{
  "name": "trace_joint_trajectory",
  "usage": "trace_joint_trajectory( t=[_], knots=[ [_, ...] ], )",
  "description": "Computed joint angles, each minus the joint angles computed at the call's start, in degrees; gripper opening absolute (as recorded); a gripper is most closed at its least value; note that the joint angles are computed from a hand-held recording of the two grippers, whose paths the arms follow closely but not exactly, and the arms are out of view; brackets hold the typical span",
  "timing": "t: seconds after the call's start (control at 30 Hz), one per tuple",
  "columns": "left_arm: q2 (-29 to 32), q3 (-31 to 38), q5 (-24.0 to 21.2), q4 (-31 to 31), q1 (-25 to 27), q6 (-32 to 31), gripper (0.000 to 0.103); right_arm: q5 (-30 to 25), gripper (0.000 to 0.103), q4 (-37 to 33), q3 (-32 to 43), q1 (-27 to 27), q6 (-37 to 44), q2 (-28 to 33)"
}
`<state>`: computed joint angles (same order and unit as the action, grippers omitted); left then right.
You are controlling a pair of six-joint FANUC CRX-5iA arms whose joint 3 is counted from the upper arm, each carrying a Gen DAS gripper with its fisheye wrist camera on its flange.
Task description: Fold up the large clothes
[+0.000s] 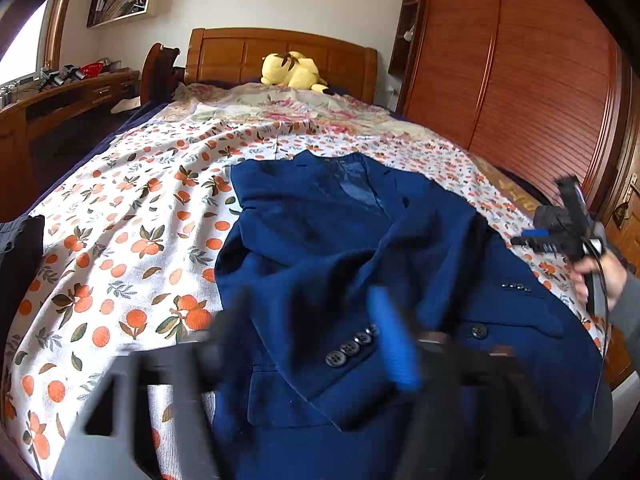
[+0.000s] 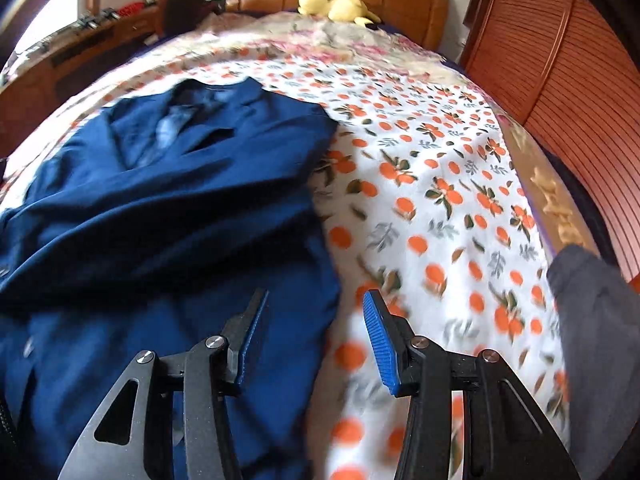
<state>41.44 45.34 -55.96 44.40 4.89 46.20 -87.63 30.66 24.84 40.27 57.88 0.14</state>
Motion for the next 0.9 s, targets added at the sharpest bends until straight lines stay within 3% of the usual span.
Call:
trace_joint_trajectory(
  t=[0.23,0.47,0.9],
  knots=[
    [-4.94,-7.95,5.5,1.28,-0.08,-3.09,0.085,-1.4,0.049,5.06,-11.93,12.03,-8.31,-11.29],
    [-10.98,-16.69,9.56,1.44,0.2,-4.84,0.085,-5.6,0.049,7.26,-17.7,21.22,-14.83,-18.21],
    [-20.88,-26.93,9.84,-3.42,1.7,-3.96,0.085,-17.06,0.05,18.04,-23.39,43.41,-28.35,-25.42]
  ],
)
